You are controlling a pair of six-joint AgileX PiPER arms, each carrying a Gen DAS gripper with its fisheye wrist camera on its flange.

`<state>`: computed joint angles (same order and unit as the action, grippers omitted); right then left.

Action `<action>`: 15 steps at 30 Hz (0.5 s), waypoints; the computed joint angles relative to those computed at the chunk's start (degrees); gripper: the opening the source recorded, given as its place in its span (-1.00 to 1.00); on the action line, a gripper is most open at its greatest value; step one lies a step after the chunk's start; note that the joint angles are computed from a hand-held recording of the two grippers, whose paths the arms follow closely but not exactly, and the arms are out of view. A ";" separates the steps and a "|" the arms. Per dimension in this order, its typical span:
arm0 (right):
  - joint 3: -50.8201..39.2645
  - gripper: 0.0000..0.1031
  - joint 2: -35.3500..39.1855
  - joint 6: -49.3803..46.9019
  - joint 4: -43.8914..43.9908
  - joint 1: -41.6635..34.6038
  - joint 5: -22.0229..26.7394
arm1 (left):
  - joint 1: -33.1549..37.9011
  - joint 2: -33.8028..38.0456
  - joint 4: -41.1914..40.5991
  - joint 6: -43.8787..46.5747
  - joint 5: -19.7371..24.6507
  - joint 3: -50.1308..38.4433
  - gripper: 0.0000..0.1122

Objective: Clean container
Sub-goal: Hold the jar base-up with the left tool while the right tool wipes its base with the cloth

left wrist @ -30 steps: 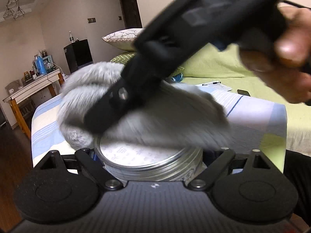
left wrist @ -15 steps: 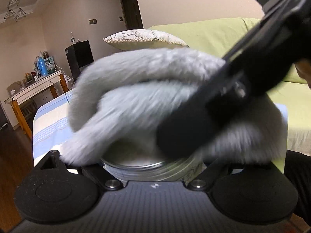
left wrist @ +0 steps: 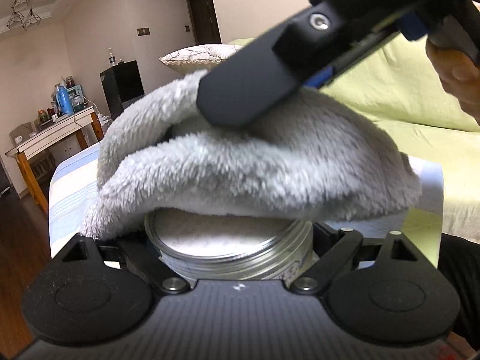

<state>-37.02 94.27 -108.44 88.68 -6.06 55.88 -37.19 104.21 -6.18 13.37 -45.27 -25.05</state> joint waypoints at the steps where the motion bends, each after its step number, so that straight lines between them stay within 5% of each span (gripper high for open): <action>1: 0.28 -0.49 -0.52 -1.27 1.05 0.41 -1.06 | -0.07 0.03 -0.12 0.07 -0.09 0.06 0.62; 3: -0.51 -0.46 -0.53 -2.91 2.50 3.07 -3.83 | -0.16 0.07 -0.21 0.05 -0.18 0.12 0.62; 7: -1.13 -0.80 -0.05 -6.81 5.18 9.08 -11.65 | 0.02 0.35 0.11 -0.24 0.21 -0.52 0.62; 15: 0.32 -0.85 -3.76 -0.71 0.30 11.62 -12.81 | -0.33 0.93 -0.28 0.20 -0.18 -0.74 0.62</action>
